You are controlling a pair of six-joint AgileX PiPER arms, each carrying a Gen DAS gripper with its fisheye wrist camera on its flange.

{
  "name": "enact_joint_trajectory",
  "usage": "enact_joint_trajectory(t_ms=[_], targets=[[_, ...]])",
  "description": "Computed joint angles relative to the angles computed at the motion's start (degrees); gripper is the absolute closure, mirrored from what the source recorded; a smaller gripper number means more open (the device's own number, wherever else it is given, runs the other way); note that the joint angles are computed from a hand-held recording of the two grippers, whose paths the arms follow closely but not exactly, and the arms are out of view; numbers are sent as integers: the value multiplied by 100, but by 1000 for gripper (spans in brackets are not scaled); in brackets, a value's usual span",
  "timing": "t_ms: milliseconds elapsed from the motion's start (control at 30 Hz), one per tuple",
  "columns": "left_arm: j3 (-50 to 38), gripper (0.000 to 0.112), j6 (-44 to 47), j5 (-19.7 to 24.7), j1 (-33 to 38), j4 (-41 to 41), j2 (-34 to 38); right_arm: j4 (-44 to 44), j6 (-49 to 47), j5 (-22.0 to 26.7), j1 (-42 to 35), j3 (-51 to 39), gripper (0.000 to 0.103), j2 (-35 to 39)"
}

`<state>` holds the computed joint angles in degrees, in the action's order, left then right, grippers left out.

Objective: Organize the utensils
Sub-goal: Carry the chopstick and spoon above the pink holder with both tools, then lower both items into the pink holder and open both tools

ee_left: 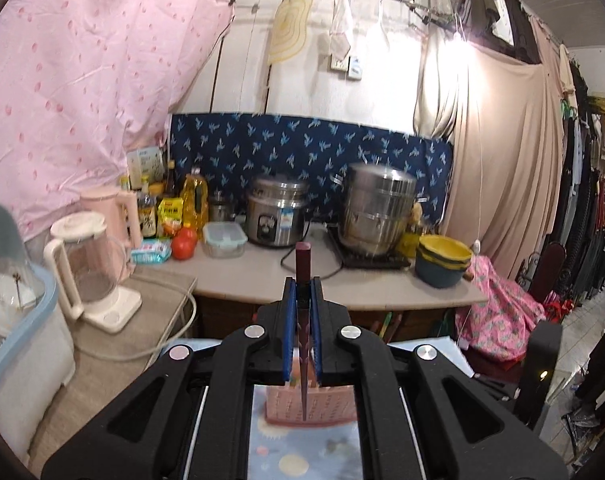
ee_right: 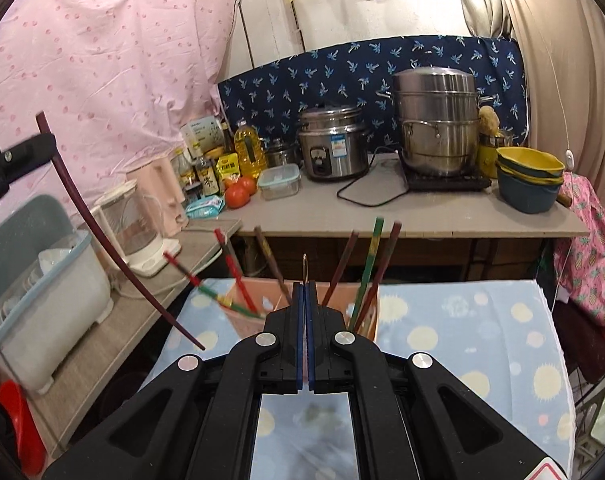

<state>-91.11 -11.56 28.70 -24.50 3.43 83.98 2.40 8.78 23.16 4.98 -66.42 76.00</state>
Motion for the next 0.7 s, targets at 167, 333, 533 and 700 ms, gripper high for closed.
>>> enact_joint_trajectory(t_ms=[167,333,533,700], targets=[[-1012,105,-84,67,-58,80,659,335,-250,32,-185,-695,101,585],[-1527,105,-173,77,26,54,1226,450,-330,17,-203,-1142,101,1088],[-1683,105,-46,140,189,-147,1743,395,-369,84,-97,-1536,101,1695],[-1694,105,-36,151,235,-129,2031,274,-272,79,-27,-1597,101,1988]])
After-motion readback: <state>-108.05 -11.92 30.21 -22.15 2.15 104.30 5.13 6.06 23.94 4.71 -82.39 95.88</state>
